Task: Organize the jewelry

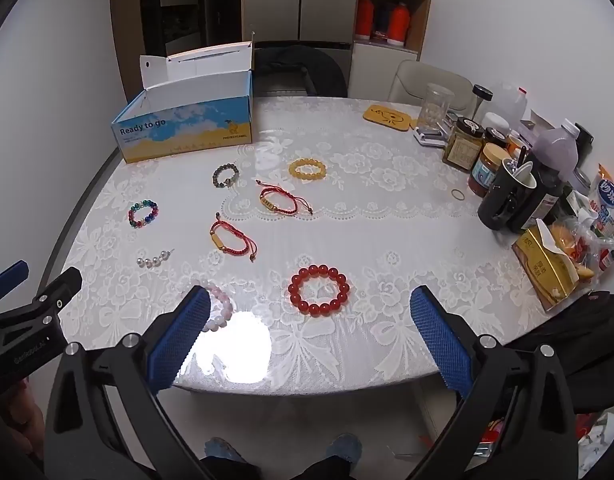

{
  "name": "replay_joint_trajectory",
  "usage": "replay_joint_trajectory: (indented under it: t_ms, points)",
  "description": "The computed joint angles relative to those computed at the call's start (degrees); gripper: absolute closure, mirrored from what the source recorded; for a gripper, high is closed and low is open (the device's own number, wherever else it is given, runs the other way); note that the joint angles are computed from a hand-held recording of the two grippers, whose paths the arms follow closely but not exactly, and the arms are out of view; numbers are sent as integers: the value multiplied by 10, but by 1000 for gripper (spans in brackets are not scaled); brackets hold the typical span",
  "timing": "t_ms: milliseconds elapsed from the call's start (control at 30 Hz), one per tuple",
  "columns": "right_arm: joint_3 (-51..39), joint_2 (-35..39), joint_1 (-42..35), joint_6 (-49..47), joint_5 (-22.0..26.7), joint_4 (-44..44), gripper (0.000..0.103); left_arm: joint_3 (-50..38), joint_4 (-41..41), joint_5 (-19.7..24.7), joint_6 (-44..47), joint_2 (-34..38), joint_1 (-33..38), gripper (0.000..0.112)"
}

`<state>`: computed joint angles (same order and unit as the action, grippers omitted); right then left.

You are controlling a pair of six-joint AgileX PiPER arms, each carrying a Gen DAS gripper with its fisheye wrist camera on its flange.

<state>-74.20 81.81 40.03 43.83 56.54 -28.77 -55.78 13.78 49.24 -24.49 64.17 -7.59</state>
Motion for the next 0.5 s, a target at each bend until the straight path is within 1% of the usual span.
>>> replay_joint_trajectory:
  t_ms: [33, 67, 100, 167, 200, 367, 500]
  points:
    - [-1, 0, -1, -1, 0, 2, 7, -2, -5, 1, 5, 3, 5, 15]
    - [-2, 0, -2, -2, 0, 2, 7, -13, 13, 5, -4, 21, -7, 15]
    - [-3, 0, -2, -4, 1, 4, 7, -13, 25, 0, -7, 23, -11, 15]
    - [-9, 2, -6, -11, 5, 9, 7, -6, 25, -16, -8, 16, -7, 15]
    - [-10, 3, -6, -13, 6, 10, 7, 15, 50, -21, -37, -4, -30, 15]
    - [6, 2, -1, -4, -6, 2, 7, 13, 50, -21, -38, -3, -31, 15]
    - [2, 4, -5, -11, -3, 7, 7, 15, 57, -22, -46, -2, -35, 15]
